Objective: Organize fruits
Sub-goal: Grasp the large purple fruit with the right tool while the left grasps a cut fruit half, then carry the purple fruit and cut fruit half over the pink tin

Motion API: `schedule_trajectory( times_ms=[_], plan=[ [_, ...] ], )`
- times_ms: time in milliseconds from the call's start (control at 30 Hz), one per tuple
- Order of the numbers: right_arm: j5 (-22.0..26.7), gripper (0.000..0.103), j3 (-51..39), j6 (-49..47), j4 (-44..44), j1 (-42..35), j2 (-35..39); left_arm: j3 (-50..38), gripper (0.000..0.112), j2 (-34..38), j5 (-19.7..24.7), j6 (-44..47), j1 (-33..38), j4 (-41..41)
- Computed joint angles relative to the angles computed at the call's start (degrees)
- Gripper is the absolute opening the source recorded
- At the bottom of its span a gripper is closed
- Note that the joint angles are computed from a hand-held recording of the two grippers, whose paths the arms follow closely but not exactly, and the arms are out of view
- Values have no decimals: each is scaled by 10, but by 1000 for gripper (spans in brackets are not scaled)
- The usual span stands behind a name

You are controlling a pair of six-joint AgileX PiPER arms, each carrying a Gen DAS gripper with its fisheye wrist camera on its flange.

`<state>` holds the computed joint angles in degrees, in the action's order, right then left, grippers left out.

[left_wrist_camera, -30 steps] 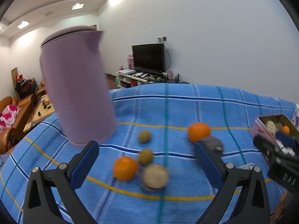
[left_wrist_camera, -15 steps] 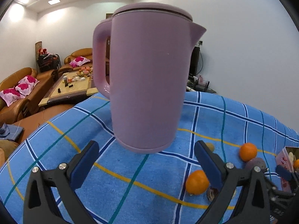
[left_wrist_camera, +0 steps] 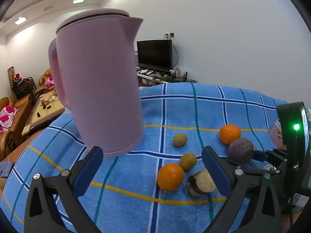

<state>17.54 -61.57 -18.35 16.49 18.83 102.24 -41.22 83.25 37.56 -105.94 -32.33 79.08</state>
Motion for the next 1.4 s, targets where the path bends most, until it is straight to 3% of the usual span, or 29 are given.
schedule_trajectory(
  times_ms=[267, 467, 567, 733, 1000, 1067, 1267, 1400],
  plan=[
    [0, 54, 59, -289, 291, -58, -46, -9, 103, 15, 11, 20, -43, 18],
    [-41, 54, 130, -431, 415, -89, -109, -20, 102, 30, 25, 53, -75, 9],
    [-39, 54, 156, -490, 461, -111, -133, -31, 94, 43, 28, 79, -88, -10],
    [-31, 54, 170, -529, 492, -128, -147, -46, 84, 64, 15, 118, -91, -41],
    [-39, 54, 166, -540, 503, -110, -135, -61, 69, 79, -43, 189, -64, -118],
    [-33, 55, 167, -537, 500, -114, -135, -67, 62, 83, -79, 242, -38, -173],
    [-25, 55, 161, -522, 488, -116, -130, -85, 61, 100, -118, 356, -1, -300],
    [-24, 55, 161, -521, 486, -115, -130, -78, 43, 93, -139, 356, 17, -318]
  ],
)
